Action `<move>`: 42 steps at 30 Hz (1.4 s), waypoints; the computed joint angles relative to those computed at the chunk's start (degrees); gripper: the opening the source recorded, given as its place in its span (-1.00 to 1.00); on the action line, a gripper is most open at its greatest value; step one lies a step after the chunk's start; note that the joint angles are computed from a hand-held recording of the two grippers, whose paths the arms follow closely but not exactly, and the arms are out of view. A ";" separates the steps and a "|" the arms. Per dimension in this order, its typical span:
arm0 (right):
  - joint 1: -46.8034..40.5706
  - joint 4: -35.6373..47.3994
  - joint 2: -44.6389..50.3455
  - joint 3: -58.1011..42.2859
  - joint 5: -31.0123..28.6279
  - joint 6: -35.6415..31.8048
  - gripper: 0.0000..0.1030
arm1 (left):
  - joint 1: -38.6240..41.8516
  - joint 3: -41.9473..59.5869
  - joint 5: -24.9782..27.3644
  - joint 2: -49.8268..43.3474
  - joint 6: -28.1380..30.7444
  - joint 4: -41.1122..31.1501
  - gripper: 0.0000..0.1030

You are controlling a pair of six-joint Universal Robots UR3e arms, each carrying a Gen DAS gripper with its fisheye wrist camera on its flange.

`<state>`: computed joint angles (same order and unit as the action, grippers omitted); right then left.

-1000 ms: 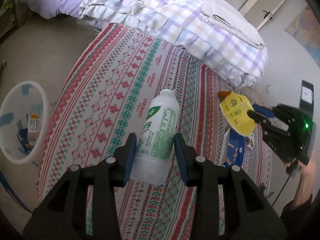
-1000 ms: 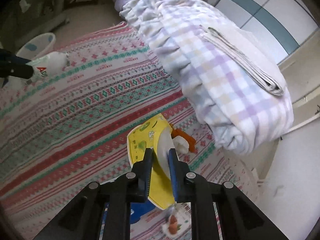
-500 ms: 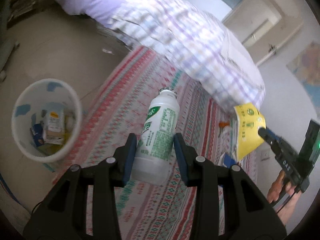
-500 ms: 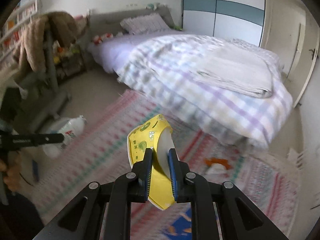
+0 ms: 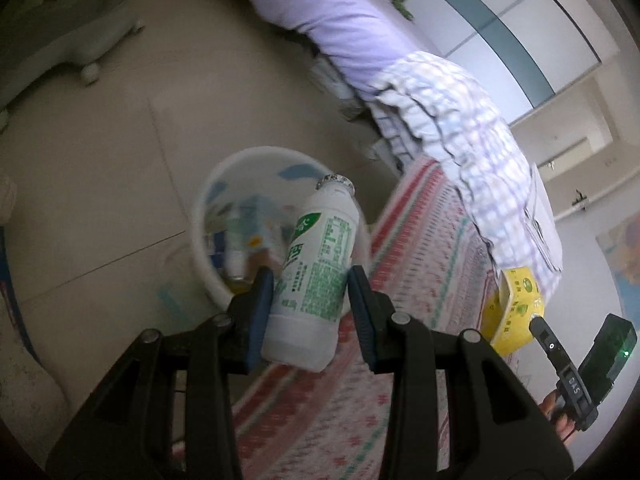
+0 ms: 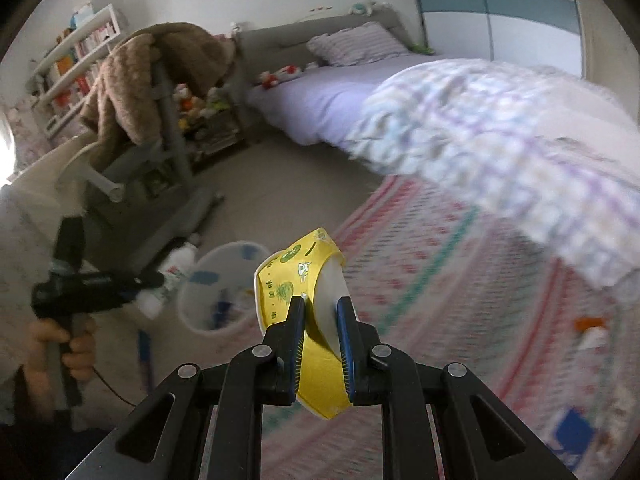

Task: Collect trash
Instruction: 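Carry the bottle and yellow bowl to the wastebasket and open both grippers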

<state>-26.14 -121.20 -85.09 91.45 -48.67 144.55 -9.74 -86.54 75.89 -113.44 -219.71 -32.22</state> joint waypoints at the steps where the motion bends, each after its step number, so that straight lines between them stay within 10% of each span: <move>1: 1.39 -1.49 0.28 0.62 0.05 1.39 -0.67 | 0.63 -1.12 -0.53 0.18 0.12 0.83 -0.22; 11: 9.92 -10.09 6.18 -1.67 2.92 13.83 -0.67 | 1.61 5.33 -5.92 -7.86 0.20 1.98 -0.22; 23: 9.72 -10.79 8.20 -2.99 3.27 16.63 -0.67 | -0.59 35.43 -11.06 -28.59 4.20 -14.73 0.02; 42: 22.96 -9.88 25.00 -22.27 -2.85 25.81 -0.67 | 10.17 -13.26 -6.75 6.76 4.22 8.11 0.02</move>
<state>-3.18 -131.08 -60.10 69.19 -51.52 170.36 0.43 -99.80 69.13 -106.68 -215.48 -24.11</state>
